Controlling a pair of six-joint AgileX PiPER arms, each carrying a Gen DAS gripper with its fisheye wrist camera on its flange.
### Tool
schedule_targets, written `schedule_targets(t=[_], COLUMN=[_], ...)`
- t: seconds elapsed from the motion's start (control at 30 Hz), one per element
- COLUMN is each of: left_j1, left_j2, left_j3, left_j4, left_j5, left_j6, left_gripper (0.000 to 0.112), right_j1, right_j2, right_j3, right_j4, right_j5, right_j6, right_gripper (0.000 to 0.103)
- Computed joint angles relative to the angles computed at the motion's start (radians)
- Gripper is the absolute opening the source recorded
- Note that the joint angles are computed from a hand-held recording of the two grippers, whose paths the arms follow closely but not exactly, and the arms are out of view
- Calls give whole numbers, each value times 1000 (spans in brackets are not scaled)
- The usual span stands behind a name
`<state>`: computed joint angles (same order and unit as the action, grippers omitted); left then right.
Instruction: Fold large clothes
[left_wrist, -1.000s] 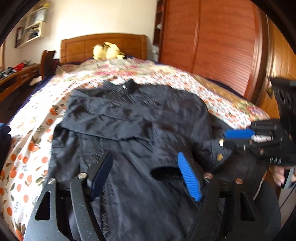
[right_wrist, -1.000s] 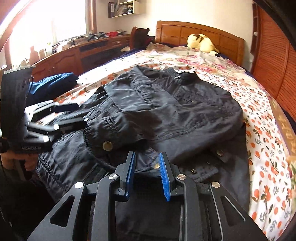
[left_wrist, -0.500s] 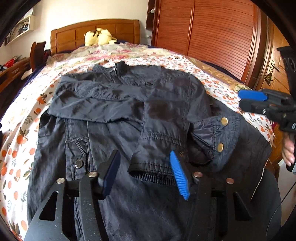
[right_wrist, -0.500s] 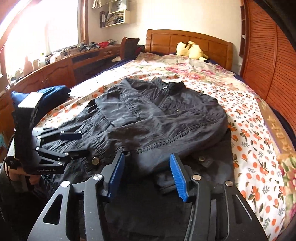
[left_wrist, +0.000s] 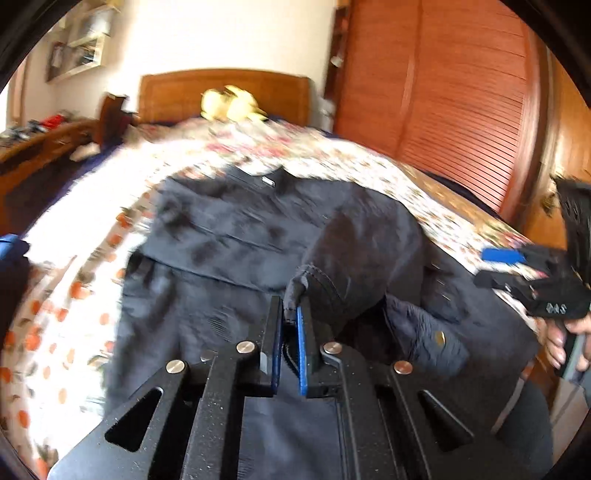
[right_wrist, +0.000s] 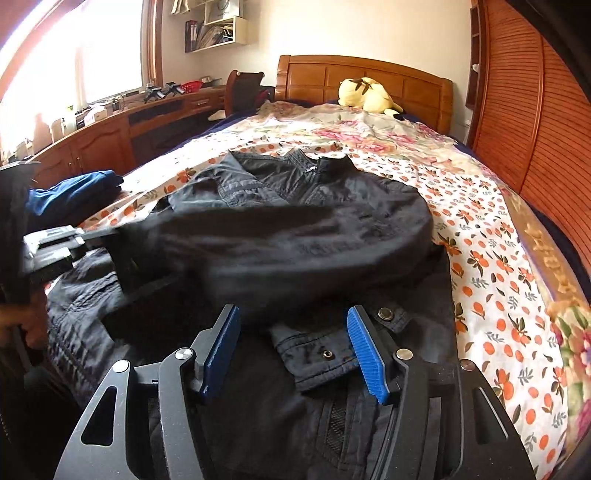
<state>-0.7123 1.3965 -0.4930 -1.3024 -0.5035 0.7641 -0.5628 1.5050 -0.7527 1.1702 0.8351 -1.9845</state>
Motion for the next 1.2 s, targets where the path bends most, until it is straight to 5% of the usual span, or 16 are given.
schedule_targets(t=[0.23, 0.33, 0.4, 0.47, 0.57, 0.6, 0.87, 1.2], left_j1=[54, 22, 3, 12, 41, 43, -1, -52], left_j2=[-11, 3, -16, -39, -60, -62, -26, 38], left_j3=[25, 18, 35, 52, 69, 73, 50, 2], left_j4=[12, -23, -4, 46, 137, 157, 73, -12], left_j5=[18, -27, -54, -46, -10, -10, -60, -99], left_j6=[-18, 6, -19, -62, -146, -168, -98, -36], left_gripper=[8, 20, 41, 46, 84, 87, 87, 87], right_j1=[43, 64, 76, 84, 94, 97, 109, -108], right_j2=[63, 97, 121, 143, 182, 195, 266, 174], right_j3=[-27, -44, -56, -64, -76, -79, -112, -67], right_j4=[27, 42, 54, 69, 87, 91, 75, -19], right_j5=[-87, -135, -163, -189, -225, -235, -258, -65], right_j6=[-3, -1, -1, -10, -20, -23, 24, -25], right_gripper=[62, 63, 63, 63, 63, 63, 63, 63])
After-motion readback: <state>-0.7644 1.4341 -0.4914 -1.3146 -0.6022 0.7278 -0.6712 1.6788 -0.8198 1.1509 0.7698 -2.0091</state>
